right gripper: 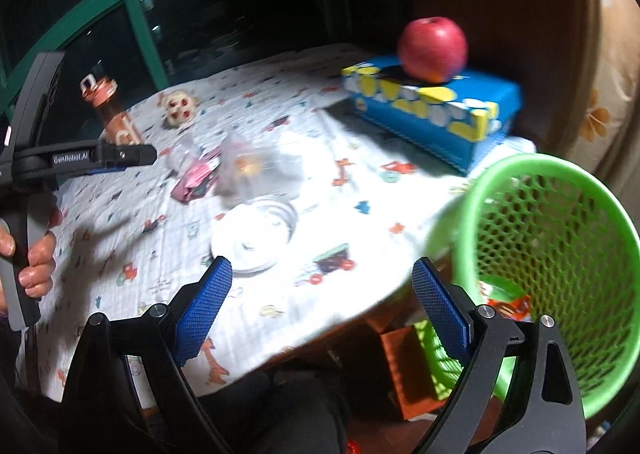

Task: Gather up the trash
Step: 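Move the right tool to the white plastic lid and grasp it, then carry the white lid toward the wastebasket with the right tool while the left tool grasps the small clear tub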

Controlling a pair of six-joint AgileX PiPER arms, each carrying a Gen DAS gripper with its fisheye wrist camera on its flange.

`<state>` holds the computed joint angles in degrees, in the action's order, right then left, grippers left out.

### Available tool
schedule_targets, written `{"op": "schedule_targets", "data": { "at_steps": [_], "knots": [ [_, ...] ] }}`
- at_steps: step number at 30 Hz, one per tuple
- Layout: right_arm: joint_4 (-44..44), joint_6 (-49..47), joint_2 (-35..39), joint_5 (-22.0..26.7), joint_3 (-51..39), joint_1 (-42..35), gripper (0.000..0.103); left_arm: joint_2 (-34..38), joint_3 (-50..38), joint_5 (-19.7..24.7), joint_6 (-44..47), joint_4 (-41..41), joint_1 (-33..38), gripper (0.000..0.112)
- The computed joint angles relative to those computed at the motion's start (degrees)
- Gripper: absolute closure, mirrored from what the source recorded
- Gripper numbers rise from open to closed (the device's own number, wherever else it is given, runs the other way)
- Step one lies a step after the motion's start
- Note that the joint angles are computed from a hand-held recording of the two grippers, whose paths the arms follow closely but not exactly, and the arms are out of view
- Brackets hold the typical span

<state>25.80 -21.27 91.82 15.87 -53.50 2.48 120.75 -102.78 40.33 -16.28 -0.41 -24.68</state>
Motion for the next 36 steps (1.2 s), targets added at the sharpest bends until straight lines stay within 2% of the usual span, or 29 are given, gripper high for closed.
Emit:
{"op": "schedule_targets", "data": {
  "at_steps": [7, 14, 19, 28, 36],
  "knots": [
    [-7.94, 8.01, 9.65, 1.47, -7.96, 6.15, 0.009, -2.33, 4.67, -1.97, 0.01, -0.02, 2.68, 0.036],
    [-13.63, 12.34, 17.11, 3.07, -14.12, 8.23, 0.008, -3.4, 7.07, -3.04, 0.3, -0.5, 5.33, 0.036],
    [-14.52, 12.4, 20.97, 5.1, -18.33, 8.69, 0.007, -2.65, 6.74, -2.63, 0.61, -0.65, 6.42, 0.036],
    [-23.58, 19.23, 25.55, 7.06, -23.51, 10.73, 0.005, 0.64, 2.64, -0.66, 1.59, -0.88, 7.41, 0.035],
    [-23.27, 19.98, 27.43, 7.35, -25.78, 10.66, 0.005, 7.2, -6.47, 3.48, 1.97, 0.75, 7.89, 0.035]
  ]
}}
